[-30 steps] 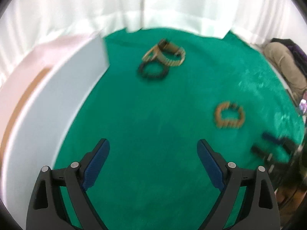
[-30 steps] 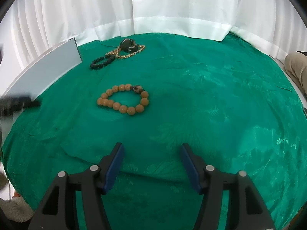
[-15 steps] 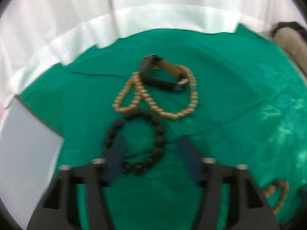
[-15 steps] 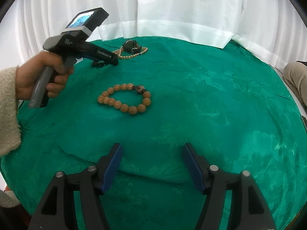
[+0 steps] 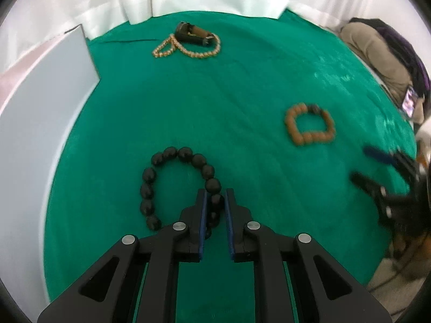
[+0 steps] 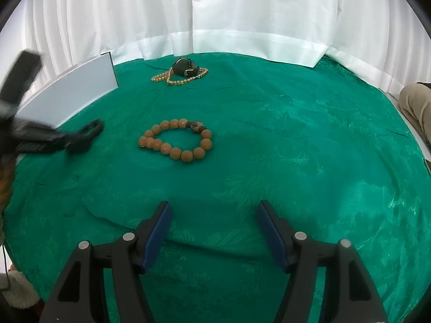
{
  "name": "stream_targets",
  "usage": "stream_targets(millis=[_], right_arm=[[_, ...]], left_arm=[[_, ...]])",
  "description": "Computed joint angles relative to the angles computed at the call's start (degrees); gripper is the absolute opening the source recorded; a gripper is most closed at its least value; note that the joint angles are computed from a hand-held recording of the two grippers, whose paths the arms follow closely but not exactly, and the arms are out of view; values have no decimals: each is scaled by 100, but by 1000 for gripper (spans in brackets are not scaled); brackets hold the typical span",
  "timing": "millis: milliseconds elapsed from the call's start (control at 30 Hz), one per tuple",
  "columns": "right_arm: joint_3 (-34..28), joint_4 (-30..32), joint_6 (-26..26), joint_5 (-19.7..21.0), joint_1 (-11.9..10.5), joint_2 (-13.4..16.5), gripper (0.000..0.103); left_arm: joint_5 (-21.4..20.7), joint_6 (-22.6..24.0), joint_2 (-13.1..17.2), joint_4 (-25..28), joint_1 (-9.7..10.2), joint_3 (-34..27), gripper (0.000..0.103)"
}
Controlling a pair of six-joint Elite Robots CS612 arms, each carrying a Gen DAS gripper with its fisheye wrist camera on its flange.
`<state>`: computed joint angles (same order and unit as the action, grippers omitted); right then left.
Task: Organize jewelry
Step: 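Grasp the black watch with brown strap with the right tool and lift it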
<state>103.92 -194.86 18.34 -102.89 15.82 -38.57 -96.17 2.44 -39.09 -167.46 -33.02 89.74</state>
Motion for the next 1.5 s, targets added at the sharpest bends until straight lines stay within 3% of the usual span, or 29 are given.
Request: stream_targets(millis=[133, 200, 333, 433, 567, 667, 767, 833, 900, 1000, 1100, 1233, 1300, 1500], right_arm=[[-19, 79, 8, -21, 14, -10, 69], [-4, 200, 98, 136, -38, -65, 69], [9, 822, 563, 1195, -345, -373, 68], [-228, 920, 141, 1299, -424, -485, 68], [-987, 1247, -656, 1580, -511, -312, 68], [-1971, 1880, -1200, 1553, -514, 127, 68], [-2871, 2554, -1579, 1581, -499, 559, 61], [-3475, 2983, -1933, 1497, -445, 864, 43], [-3952, 3320, -2193, 1533, -416, 1104, 40], [-4656, 3957, -2504, 1085, -338, 1469, 32], [-5078, 4545, -2426, 702, -330, 1715, 24], [-4947, 4544, -2235, 1092, -412, 1651, 5], [-4708, 4312, -2241, 1242, -426, 1518, 5], [-3411, 3462, -2304, 1765, -400, 755, 5]], left_arm=[[460, 177, 43, -663, -76, 201, 54], [482, 50, 88, -866, -40, 209, 62], [402, -320, 174, -1061, 13, 151, 71], [574, -270, 209, -1276, -32, 204, 79], [515, -352, 235, -1224, -2, 153, 83], [540, -350, 250, -1201, -11, 127, 85], [559, -366, 253, -1207, -16, 124, 86], [587, -376, 250, -1214, -23, 134, 87], [584, -377, 252, -1210, -22, 130, 87], [577, -381, 253, -1206, -23, 126, 87], [581, -385, 254, -1205, -24, 123, 87], [585, -386, 257, -1197, -27, 117, 87], [593, -391, 259, -1198, -29, 119, 88], [599, -386, 264, -1196, -30, 116, 88]])
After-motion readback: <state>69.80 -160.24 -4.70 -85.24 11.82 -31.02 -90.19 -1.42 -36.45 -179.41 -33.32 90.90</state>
